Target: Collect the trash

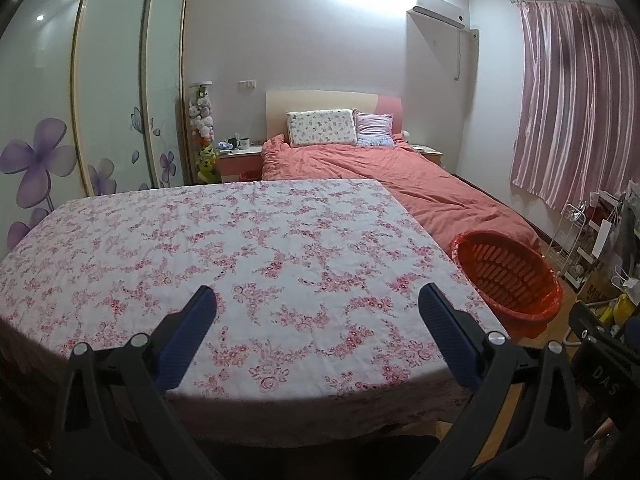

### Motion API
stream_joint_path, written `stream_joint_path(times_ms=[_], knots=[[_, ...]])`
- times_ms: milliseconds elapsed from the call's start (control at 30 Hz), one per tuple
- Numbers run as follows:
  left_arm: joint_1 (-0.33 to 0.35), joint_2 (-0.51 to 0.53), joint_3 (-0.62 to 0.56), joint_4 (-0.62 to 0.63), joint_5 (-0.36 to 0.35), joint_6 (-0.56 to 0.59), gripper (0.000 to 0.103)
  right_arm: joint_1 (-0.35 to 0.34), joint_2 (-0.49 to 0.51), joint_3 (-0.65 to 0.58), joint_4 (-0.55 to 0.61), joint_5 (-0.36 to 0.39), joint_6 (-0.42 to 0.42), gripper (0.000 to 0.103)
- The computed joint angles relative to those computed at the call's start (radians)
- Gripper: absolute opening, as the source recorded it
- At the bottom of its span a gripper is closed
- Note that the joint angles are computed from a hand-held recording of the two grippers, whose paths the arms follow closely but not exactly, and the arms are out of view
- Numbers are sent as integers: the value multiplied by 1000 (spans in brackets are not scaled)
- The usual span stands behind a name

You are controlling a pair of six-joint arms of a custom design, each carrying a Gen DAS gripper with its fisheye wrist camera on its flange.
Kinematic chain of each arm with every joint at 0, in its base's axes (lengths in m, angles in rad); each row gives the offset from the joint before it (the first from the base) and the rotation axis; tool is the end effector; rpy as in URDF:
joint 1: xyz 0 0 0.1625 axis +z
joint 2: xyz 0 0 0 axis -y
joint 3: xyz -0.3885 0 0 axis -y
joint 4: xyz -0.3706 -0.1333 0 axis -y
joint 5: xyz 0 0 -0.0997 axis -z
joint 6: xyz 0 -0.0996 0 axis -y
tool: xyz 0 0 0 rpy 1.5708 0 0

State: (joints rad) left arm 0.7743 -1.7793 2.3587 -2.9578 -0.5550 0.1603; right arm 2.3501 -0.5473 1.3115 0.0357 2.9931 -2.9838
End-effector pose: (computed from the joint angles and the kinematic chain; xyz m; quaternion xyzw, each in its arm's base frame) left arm -0.0882 -0.3911 0.3754 0.2003 0.8013 -0.4660 0.3174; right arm 0.4029 -0.3583 0.0282 -0.0190 -0.7434 0.5273 0.4110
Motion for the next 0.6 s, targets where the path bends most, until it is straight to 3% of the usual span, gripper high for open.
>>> stream_joint_path(times_ms=[600], knots=[[5,15,-7,-7,10,8,99,0,16,-15,53,1,58,100]])
